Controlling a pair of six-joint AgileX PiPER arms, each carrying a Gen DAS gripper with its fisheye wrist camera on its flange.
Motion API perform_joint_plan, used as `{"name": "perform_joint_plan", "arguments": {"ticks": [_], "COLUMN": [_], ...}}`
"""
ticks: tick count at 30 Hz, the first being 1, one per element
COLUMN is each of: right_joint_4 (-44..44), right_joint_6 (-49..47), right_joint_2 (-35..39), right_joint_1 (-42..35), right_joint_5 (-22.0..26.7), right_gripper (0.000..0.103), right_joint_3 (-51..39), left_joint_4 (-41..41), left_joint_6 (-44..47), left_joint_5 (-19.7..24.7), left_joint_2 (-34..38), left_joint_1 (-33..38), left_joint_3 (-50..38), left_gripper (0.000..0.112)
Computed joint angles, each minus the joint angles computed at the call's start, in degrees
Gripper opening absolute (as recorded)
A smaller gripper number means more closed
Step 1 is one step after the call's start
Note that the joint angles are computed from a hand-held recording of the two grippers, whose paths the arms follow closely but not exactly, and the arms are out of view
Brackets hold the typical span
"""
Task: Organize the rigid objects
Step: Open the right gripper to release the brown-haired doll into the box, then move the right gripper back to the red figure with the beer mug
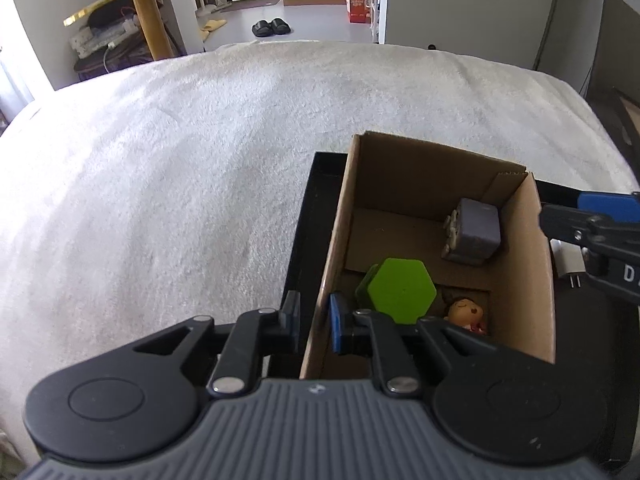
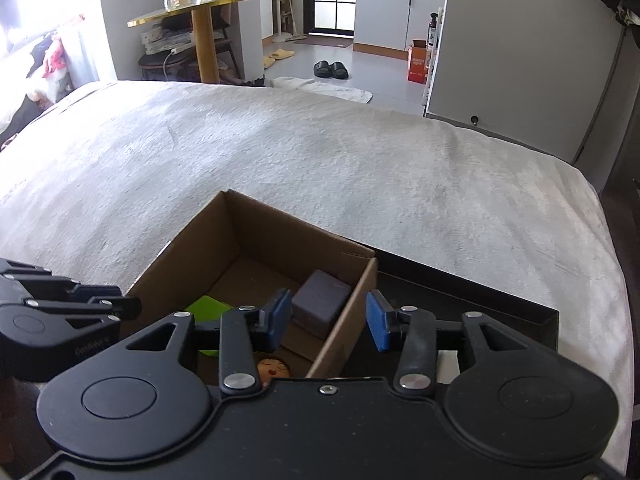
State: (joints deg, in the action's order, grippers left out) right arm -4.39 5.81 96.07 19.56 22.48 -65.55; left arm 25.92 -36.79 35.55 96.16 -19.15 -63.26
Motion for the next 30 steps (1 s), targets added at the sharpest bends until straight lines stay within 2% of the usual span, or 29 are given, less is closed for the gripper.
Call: {"name": "perform_joint_plan", "arguments": {"ticks": [2, 5, 8, 10, 15, 23, 30], "right_joint_4": [2.6, 5.5, 8.8, 15.4, 31.4, 59.8, 71.8], "right_joint_6": [-2.8, -6.1, -9.0, -15.2, -31.9, -61.2, -74.7], "right_joint_2": [-0.4, -1.3, -2.5, -2.9, -3.9, -4.5, -3.6], "right_joint_1": [-1.2, -2.9, -4.4, -5.7, -8.9, -16.3, -22.3], "right_joint_5": [-0.7, -3.2, -7.0, -8.2, -8.8, -7.0, -5.3], "right_gripper": [0.043, 0.051, 0.058, 0.059, 0.069, 0.070, 0.070], "right_joint_3": [0.9, 3.2, 6.7, 8.2, 10.6, 13.8, 15.6], "left_joint_4": [2.4, 3.9, 6.7, 7.2, 11.7, 16.0, 17.5], "left_joint_6": [-2.3, -3.8, -4.5, -4.2, -8.3, -13.1, -14.4], "left_joint_5": [0.7, 0.5, 3.0, 4.6, 9.2, 14.9, 18.7], "left_joint_2": [-0.1, -0.8, -0.2, 0.5, 2.1, 4.9, 8.9], "left_joint_1": [-1.0, -1.7, -3.8, -4.7, -8.4, -14.2, -18.4], "left_joint_3": [-0.2, -0.3, -1.8, -3.2, -6.6, -11.6, -16.9], "left_gripper": [0.031, 0.051, 0.062, 0.066, 0.072, 0.077, 0.078]}}
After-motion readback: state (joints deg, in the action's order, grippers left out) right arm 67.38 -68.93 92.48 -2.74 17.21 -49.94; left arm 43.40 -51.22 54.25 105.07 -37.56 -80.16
